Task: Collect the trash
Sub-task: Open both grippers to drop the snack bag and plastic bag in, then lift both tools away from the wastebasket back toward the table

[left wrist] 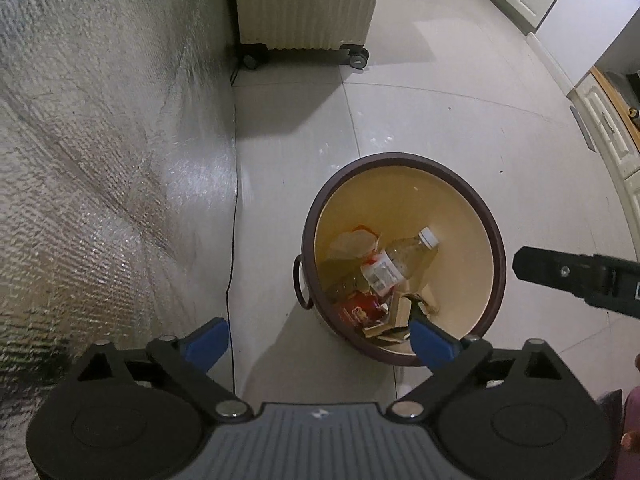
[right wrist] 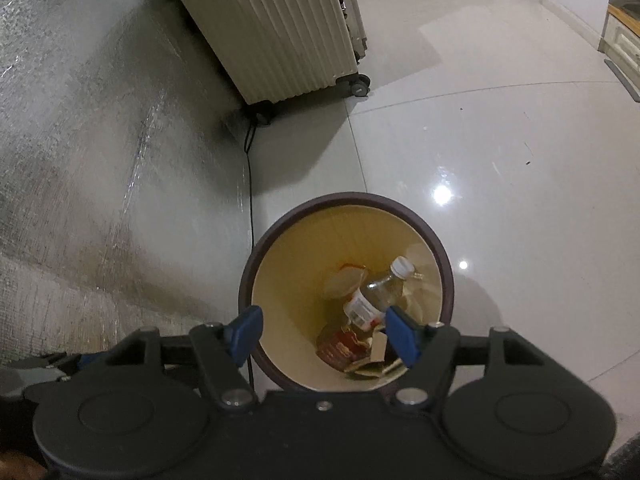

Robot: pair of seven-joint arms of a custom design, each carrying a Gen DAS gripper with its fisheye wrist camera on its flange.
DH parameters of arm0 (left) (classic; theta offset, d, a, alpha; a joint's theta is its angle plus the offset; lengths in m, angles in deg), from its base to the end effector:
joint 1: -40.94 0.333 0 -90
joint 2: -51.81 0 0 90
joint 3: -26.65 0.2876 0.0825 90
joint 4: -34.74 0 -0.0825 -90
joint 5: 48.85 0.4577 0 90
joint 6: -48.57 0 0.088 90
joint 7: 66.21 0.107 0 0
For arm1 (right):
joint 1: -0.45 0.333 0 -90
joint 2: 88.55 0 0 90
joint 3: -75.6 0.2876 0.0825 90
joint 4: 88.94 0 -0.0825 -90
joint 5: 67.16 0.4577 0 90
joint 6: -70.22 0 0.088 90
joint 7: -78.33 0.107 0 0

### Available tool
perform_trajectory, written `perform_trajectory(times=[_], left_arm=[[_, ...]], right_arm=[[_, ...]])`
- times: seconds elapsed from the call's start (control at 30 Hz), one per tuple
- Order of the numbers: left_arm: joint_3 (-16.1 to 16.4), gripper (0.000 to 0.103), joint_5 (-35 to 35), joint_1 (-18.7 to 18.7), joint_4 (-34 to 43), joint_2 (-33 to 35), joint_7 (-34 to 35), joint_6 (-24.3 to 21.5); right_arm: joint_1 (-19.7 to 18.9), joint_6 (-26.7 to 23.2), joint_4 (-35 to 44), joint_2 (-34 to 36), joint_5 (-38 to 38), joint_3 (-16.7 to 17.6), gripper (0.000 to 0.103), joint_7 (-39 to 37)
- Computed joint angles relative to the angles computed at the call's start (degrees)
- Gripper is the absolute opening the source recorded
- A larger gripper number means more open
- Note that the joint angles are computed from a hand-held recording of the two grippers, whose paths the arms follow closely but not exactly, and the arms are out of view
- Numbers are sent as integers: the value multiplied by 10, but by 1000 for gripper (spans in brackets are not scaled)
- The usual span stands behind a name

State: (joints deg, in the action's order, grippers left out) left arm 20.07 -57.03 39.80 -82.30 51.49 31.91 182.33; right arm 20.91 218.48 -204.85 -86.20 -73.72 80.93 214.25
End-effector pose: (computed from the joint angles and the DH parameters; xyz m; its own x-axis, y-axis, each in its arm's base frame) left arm 0.6362 -0.0887 0.4126 -0.2041 -0.9753 0.0847 -0.9381 0.1701 -0.3018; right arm 0.5990 0.2913 0.4243 -0.1940 -0.9376 -0.2887 -0.8575 0.3050 -0.4144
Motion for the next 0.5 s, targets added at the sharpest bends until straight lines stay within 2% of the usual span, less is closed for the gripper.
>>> perform_trajectory(times=[0.27, 0.5], left_arm=[[4, 103, 2, 0, -6, -27, 2, -17], [10, 103, 5, -4, -19, -60, 0, -23]], right_arm=[[-6, -9, -34, -43, 6, 5, 72, -11], [-13, -19, -59, -82, -3, 18, 92, -7]])
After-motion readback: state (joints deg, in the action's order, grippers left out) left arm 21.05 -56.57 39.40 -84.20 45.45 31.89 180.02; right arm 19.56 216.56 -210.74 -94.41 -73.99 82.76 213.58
